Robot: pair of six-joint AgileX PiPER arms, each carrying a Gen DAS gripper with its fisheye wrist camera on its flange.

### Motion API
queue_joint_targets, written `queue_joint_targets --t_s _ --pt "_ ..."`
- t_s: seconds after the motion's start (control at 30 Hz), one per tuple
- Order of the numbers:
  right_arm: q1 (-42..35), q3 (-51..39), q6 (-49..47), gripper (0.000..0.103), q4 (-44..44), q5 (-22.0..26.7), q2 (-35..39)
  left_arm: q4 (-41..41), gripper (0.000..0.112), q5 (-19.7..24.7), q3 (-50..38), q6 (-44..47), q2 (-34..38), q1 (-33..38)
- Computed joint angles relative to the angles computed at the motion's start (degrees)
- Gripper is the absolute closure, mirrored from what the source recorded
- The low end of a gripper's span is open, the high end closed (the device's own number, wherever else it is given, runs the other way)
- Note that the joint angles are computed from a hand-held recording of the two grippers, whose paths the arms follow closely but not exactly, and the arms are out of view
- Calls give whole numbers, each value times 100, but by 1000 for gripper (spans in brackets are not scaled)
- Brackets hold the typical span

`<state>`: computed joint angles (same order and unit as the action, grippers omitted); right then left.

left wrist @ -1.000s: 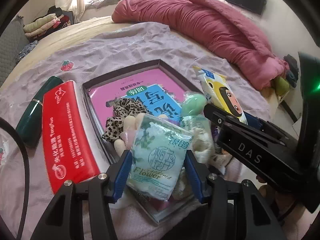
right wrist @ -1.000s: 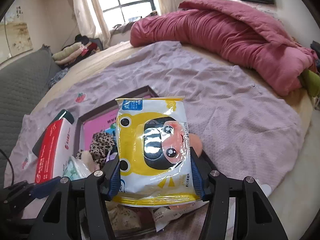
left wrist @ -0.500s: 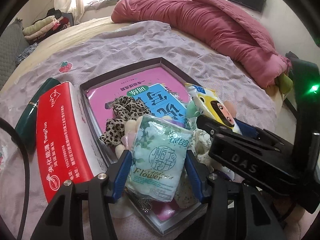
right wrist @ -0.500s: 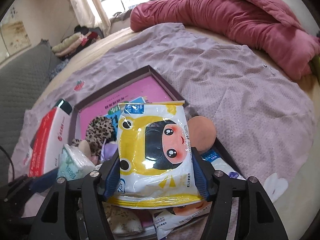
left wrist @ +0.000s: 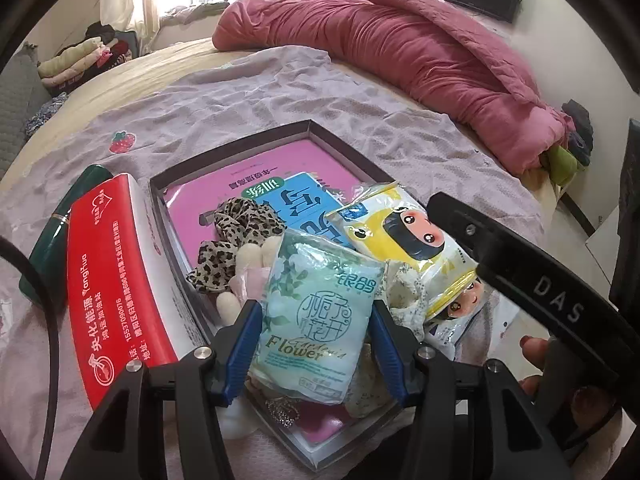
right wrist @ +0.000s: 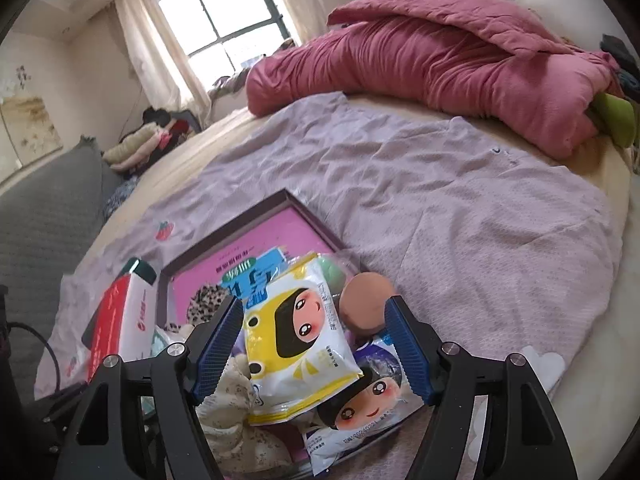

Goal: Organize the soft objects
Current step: 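Release the wet-wipe pack from the right tool while the left tool releases the tissue pack onto the tray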

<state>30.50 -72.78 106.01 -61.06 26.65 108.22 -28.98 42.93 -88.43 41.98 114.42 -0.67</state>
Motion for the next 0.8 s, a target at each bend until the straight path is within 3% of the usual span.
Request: queue_joint_targets --t_s 0.23,0.63,0.8 --pt "42 239 723 28 -483 180 -212 -296 56 95 -29 177 -26 78" --pt "82 218 673 28 -418 189 -190 -511 54 448 -725 -6 180 275" --pt "84 197 592 28 -369 209 -182 -443 53 277 -956 -163 193 380"
